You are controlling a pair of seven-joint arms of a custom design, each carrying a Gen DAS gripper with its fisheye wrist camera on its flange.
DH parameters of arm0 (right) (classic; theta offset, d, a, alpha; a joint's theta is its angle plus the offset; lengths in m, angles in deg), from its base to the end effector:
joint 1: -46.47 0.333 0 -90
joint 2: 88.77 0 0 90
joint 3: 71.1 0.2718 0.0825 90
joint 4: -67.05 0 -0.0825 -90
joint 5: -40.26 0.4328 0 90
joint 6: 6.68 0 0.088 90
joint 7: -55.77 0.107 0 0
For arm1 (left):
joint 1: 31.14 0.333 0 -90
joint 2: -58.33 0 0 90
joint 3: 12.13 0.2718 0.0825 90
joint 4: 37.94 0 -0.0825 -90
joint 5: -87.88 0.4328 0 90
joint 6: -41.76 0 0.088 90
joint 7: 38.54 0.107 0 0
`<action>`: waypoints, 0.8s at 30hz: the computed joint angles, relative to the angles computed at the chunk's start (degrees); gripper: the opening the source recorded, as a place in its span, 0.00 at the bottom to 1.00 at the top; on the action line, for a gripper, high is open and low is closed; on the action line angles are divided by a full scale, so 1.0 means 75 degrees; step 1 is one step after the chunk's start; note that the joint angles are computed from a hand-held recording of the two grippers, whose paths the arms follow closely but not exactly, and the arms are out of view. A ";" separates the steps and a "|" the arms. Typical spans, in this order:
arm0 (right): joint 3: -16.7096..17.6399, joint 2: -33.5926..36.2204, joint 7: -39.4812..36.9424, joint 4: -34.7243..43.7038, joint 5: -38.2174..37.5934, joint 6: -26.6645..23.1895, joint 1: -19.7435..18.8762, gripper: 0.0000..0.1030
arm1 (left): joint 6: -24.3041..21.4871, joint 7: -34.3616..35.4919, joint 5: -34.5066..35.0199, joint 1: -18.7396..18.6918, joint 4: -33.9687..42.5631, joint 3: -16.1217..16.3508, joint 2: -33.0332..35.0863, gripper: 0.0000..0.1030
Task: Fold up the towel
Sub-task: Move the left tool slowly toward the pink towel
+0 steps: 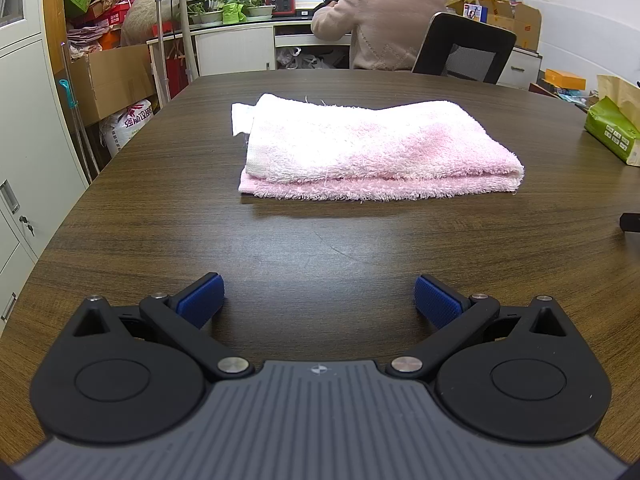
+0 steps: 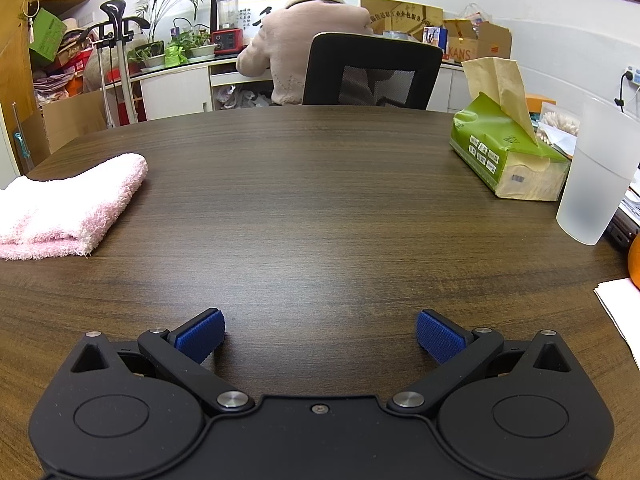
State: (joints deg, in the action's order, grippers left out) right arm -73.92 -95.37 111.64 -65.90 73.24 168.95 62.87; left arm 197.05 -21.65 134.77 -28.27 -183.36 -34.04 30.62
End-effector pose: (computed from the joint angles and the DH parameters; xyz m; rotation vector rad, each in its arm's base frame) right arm 0.5732 0.0936 0.4086 -1.8787 1.4213 -0.6449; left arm 0.4679 -0.1842 0.4218 -1.8658 1.4214 -0.6630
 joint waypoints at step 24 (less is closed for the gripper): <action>0.0014 0.0007 0.0158 -0.0007 -0.0143 0.0014 -0.0018 0.99 | -0.0003 0.0015 -0.0009 -0.0009 -0.0017 0.0012 -0.0016 1.00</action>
